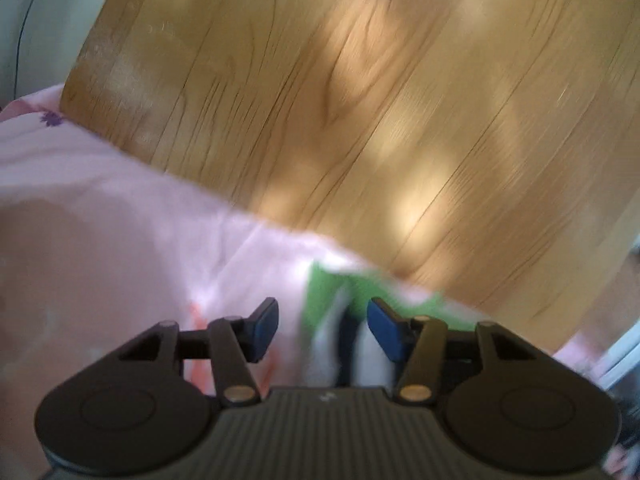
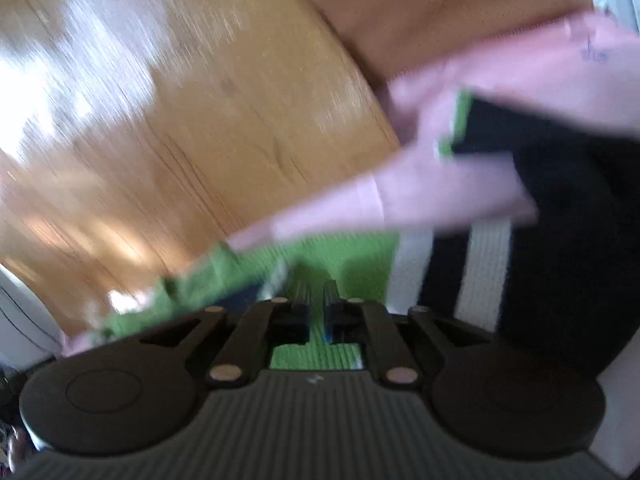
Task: Fold small clothes
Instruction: 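Lay the sleeve over the green sweater body and open the right gripper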
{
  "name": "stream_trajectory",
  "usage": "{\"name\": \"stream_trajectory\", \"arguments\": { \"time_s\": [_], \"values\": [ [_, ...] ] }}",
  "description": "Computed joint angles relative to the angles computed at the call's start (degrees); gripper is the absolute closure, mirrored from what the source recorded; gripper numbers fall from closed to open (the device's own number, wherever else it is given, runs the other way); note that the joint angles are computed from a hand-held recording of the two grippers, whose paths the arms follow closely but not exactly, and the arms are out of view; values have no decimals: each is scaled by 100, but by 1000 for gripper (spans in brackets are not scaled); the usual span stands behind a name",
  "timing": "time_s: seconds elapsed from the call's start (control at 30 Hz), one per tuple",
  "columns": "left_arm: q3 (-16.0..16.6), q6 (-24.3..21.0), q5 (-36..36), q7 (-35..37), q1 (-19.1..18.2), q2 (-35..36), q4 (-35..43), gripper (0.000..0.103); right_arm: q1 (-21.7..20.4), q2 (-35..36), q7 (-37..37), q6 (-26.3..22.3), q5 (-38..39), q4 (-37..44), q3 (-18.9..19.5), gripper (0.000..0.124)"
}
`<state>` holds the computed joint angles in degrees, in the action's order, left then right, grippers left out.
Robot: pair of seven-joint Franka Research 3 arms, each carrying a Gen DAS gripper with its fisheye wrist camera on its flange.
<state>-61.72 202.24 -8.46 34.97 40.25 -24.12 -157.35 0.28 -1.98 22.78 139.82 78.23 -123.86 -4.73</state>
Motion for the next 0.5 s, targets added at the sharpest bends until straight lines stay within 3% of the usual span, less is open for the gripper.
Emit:
{"name": "stream_trajectory", "arguments": {
  "time_s": [0.07,0.13,0.2,0.27,0.3,0.33,0.4,0.5],
  "values": [
    [433,620,119,-14,-451,216,-120,52,-64,-137,-471,-615,307,-79,-101,103],
    [966,1027,669,113,-940,708,-52,51,-112,-176,-636,-1397,146,-79,-172,94],
    [1477,842,1396,184,-1379,1124,166,52,-92,-189,-613,-1617,-357,-64,-119,92],
    [1882,347,2043,178,-1736,1433,402,52,-11,-123,-204,-1194,-1188,-4,25,90],
    [1872,24,2084,351,-1776,1595,520,54,1,-26,-130,-1065,-1274,25,26,100],
    [1679,20,1722,757,-1707,1557,505,52,-27,70,78,-1152,-1278,125,-11,109],
    [1674,92,1607,924,-1763,1562,460,51,-120,231,447,-1343,-1326,298,-66,120],
    [1748,68,1387,1221,-1883,1652,510,49,-218,272,488,-1468,-1301,335,-63,122]
  ]
}}
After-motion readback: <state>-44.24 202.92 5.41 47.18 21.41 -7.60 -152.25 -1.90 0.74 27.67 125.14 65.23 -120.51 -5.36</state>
